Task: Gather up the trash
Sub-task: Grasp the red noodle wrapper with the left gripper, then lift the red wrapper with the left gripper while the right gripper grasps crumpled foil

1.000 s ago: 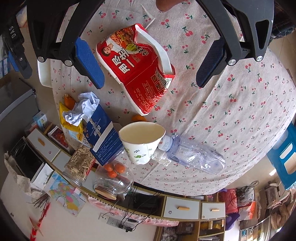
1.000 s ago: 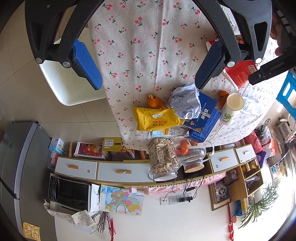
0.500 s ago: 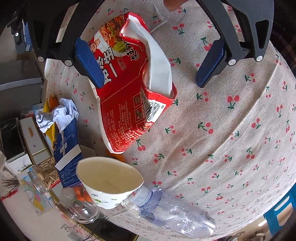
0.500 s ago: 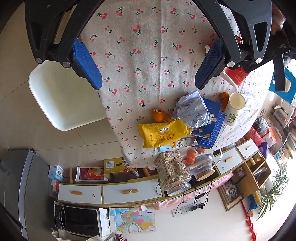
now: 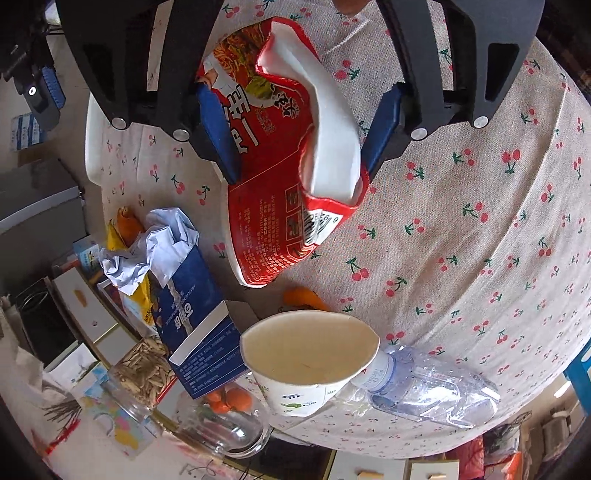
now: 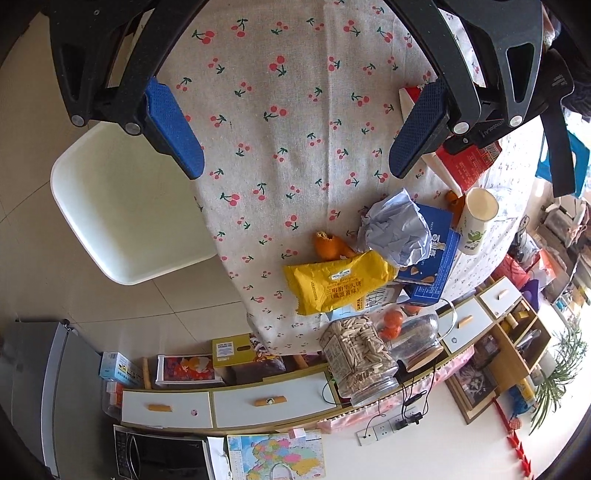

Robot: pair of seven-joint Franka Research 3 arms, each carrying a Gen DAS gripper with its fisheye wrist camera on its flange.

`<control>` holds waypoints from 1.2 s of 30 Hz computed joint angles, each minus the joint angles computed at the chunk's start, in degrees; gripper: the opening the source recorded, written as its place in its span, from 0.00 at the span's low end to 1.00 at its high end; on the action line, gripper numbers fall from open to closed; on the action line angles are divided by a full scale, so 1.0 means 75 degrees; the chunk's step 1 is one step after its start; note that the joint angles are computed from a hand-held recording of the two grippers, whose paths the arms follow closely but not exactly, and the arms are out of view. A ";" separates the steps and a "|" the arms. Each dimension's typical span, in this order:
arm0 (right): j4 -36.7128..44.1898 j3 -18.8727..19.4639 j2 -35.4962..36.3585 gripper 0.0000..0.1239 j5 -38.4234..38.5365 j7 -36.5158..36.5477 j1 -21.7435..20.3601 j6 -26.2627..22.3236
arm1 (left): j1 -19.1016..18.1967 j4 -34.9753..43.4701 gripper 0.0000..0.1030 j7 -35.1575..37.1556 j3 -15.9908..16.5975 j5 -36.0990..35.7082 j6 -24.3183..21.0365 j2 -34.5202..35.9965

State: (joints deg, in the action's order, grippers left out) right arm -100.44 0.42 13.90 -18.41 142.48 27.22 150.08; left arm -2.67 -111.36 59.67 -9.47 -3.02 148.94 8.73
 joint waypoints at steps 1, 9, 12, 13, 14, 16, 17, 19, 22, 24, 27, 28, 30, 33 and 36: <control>0.0020 0.0039 0.0029 0.78 0.0118 -0.0070 -0.0030 -0.0002 | 0.0013 -0.0045 0.57 0.0142 -0.0014 0.0009 0.0124 -0.0052; 0.0169 -0.0030 0.0137 0.78 0.0006 -0.0016 0.0081 -0.0100 | 0.0093 -0.0154 0.43 0.1970 -0.0246 -0.1168 0.0732 -0.0276; 0.0164 0.0003 0.0143 0.78 0.0135 -0.0064 0.0051 -0.0074 | 0.0090 -0.0062 0.44 0.2579 -0.0354 -0.1822 0.0570 -0.0210; 0.0153 0.0005 0.0140 0.78 0.0142 -0.0093 0.0051 -0.0051 | 0.0053 -0.0022 0.44 0.2633 -0.0366 -0.1908 0.0533 -0.0164; 0.0157 -0.0012 0.0139 0.78 0.0090 -0.0099 0.0070 -0.0064 | 0.0013 0.0060 0.46 0.2638 -0.0366 -0.1922 0.0496 -0.0084; 0.0122 -0.0077 0.0102 0.78 -0.0105 -0.0028 0.0118 -0.0096 | -0.0055 0.0329 0.49 0.2521 -0.0356 -0.1821 0.0296 0.0166; 0.0097 -0.0103 0.0078 0.78 -0.0191 0.0037 0.0129 -0.0116 | -0.0060 0.0382 0.49 0.2493 -0.0365 -0.1822 0.0275 0.0244; 0.0039 -0.0109 0.0031 0.78 -0.0203 0.0117 0.0081 -0.0121 | -0.0093 0.0385 0.47 0.2417 -0.0370 -0.1702 0.0449 0.0290; -0.0033 -0.0068 -0.0014 0.78 -0.0043 0.0144 -0.0041 -0.0028 | -0.0102 0.0292 0.43 0.2561 -0.0440 -0.1589 0.0761 0.0187; 0.0003 -0.0068 -0.0002 0.78 -0.0036 0.0173 -0.0064 -0.0010 | -0.0102 0.0127 0.41 0.2704 -0.0462 -0.1586 0.0947 0.0012; 0.0219 -0.0097 0.0108 0.78 -0.0189 0.0201 -0.0015 -0.0070 | -0.0113 -0.0166 0.41 0.2805 -0.0391 -0.1536 0.1195 -0.0330; 0.0392 -0.0121 0.0196 0.78 -0.0289 0.0189 0.0018 -0.0158 | -0.0121 -0.0293 0.41 0.2781 -0.0336 -0.1475 0.1321 -0.0477; 0.0872 -0.0083 0.0455 0.78 -0.0264 -0.0081 0.0032 -0.0390 | -0.0210 -0.0428 0.41 0.2227 -0.0119 -0.0674 0.1598 -0.0690; 0.1881 0.0006 0.1065 0.78 0.0019 -0.0834 0.0071 -0.0748 | -0.0229 -0.0387 0.41 0.1122 0.0165 0.0927 0.1909 -0.0908; 0.3115 0.0050 0.1884 0.78 0.0332 -0.1586 0.0220 -0.1180 | -0.0105 0.0015 0.41 0.0995 0.0260 0.1335 0.1857 -0.0871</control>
State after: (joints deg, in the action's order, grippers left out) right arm -77.08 0.80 28.03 -15.92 130.58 28.87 141.22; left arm -3.46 -111.25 67.13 -7.52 6.99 162.87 2.20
